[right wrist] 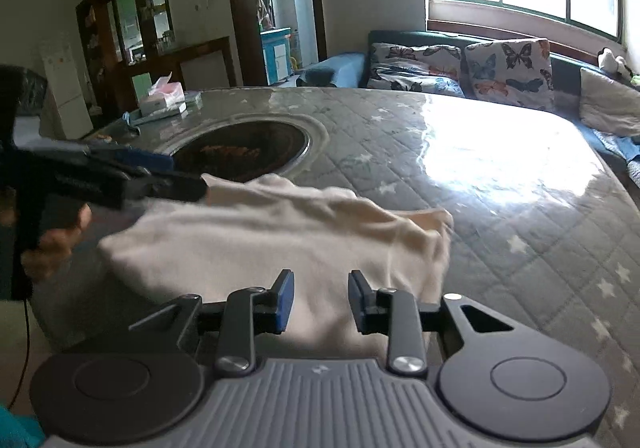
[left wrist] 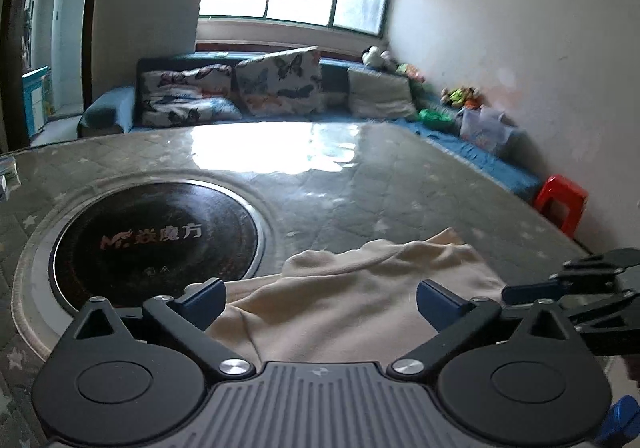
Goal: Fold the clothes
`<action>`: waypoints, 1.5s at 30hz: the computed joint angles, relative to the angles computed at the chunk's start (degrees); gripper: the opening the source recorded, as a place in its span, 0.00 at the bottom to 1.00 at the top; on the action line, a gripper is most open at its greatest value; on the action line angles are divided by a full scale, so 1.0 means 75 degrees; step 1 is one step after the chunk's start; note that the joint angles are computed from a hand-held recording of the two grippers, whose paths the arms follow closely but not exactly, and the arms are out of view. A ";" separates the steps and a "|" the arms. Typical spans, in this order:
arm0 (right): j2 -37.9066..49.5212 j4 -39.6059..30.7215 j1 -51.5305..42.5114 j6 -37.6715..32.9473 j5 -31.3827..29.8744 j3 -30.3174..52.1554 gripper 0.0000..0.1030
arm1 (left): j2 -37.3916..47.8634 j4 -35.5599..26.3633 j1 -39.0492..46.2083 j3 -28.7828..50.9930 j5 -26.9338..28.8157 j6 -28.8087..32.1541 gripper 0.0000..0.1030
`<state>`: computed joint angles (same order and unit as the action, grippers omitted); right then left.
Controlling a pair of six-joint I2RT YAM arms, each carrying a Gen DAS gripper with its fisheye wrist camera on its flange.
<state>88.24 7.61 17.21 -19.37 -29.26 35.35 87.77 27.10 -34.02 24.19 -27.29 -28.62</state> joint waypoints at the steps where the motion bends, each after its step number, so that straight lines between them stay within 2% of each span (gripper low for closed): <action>1: 0.0038 0.0030 -0.0043 -0.0041 0.0034 -0.0055 0.28 | -0.0077 -0.0003 -0.0128 -0.0067 -0.0164 -0.0019 1.00; 9: -0.0129 0.0308 -0.0168 -0.0090 -0.0054 -0.0423 0.28 | -0.0443 -0.0934 -0.0625 -0.0131 -0.0921 -0.0589 1.00; 13: -0.0353 0.0525 0.0207 -0.0270 -0.0007 -0.0651 0.31 | -0.0382 -0.1191 -0.0940 -0.0178 -0.1786 -0.0959 1.00; 14: -0.0360 0.0634 0.0340 -0.0296 0.0052 -0.0707 0.34 | -0.0347 -0.1405 -0.0959 -0.0107 -0.1859 -0.1131 1.00; 18: -0.0067 0.0946 0.0763 -0.0374 0.0363 -0.0771 0.35 | -0.0393 -0.1902 -0.0748 -0.0039 -0.1377 -0.1687 1.00; 22: -0.0172 0.0960 0.0826 -0.0446 0.0468 -0.0833 0.37 | -0.0357 -0.2231 -0.0718 -0.0066 -0.1288 -0.2099 1.00; 26: -0.0483 0.0978 0.0989 -0.0527 0.0394 -0.0897 0.46 | -0.0274 -0.2432 -0.0688 -0.0005 -0.1211 -0.2440 1.00; 31: -0.0076 0.1179 0.1352 -0.0592 0.0645 -0.0833 0.48 | -0.0132 -0.2754 -0.0730 0.0106 -0.1126 -0.2823 1.00; 36: -0.0251 0.1045 0.1395 -0.0597 0.0625 -0.0796 0.63 | -0.0414 -0.2990 -0.0729 -0.0059 -0.1209 -0.3155 1.00; 43: -0.0342 0.0658 0.2107 -0.1174 0.0572 -0.0574 0.64 | -0.1099 -0.3762 -0.0543 -0.0268 -0.1693 -0.3827 1.00; 45: -0.0307 0.0593 0.2444 -0.1430 0.0619 -0.0504 0.63 | -0.1284 -0.3837 -0.0418 -0.0385 -0.1582 -0.3923 1.00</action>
<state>85.94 12.05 35.54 -30.10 -24.62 31.57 78.14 -1.68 -37.15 21.30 -39.15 -58.04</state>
